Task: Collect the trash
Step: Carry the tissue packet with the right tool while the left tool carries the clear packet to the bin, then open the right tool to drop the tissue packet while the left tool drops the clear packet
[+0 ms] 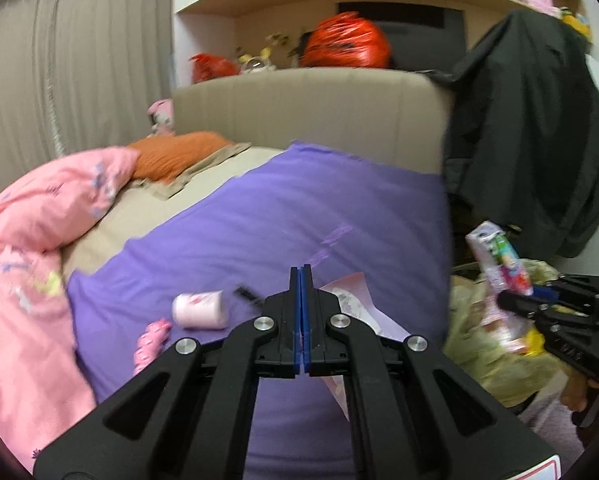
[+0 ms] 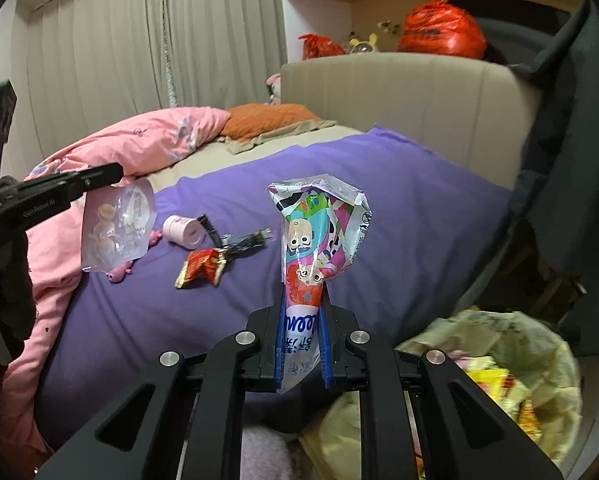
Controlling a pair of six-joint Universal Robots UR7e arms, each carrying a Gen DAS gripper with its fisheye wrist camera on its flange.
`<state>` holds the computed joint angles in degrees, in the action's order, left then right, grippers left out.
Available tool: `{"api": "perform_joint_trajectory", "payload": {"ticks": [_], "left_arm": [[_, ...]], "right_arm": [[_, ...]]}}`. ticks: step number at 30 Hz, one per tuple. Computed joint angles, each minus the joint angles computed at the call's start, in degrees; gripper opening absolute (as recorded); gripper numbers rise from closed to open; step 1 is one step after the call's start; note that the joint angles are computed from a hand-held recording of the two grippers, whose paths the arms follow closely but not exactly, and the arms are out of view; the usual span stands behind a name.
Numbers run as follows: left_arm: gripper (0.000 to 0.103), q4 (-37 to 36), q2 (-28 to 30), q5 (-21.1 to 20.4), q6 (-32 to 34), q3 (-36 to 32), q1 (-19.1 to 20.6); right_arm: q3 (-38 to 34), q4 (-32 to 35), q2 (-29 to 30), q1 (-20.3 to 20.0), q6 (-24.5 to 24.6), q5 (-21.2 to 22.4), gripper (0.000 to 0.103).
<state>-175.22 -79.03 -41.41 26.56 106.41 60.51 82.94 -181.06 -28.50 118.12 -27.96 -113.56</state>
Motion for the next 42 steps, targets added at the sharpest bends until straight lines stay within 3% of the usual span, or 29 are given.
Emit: {"api": "perform_joint_trajectory", "payload": {"ticks": [12, 24, 28, 32, 34, 42], "left_arm": [[0.0, 2.19, 5.63, -1.93, -3.03, 0.67, -6.89], [0.0, 5.31, 12.36, -4.02, -5.45, -0.56, -9.11], [0.0, 7.52, 14.13, -5.38, -7.3, -1.35, -8.51], [0.0, 13.7, 16.11, -13.28, -11.88, -4.62, -5.37], [0.0, 14.75, 17.31, -14.74, -13.29, -5.39, -4.52], [0.0, 10.93, 22.32, -17.71, -15.15, -8.24, -1.56]], "right_arm": [[12.02, -9.3, -10.7, -2.72, -2.45, -2.34, 0.015], [20.21, -13.35, -17.19, -6.8, -2.42, -2.48, 0.015], [21.25, -13.14, -18.15, -8.17, -2.2, -2.09, 0.015], [21.28, -12.3, -18.26, -9.15, -1.67, -1.86, 0.015], [21.15, -11.53, -18.29, -9.57, -1.44, -1.71, 0.015], [18.78, -7.81, -17.03, -10.58, -2.34, -1.59, 0.015]]}}
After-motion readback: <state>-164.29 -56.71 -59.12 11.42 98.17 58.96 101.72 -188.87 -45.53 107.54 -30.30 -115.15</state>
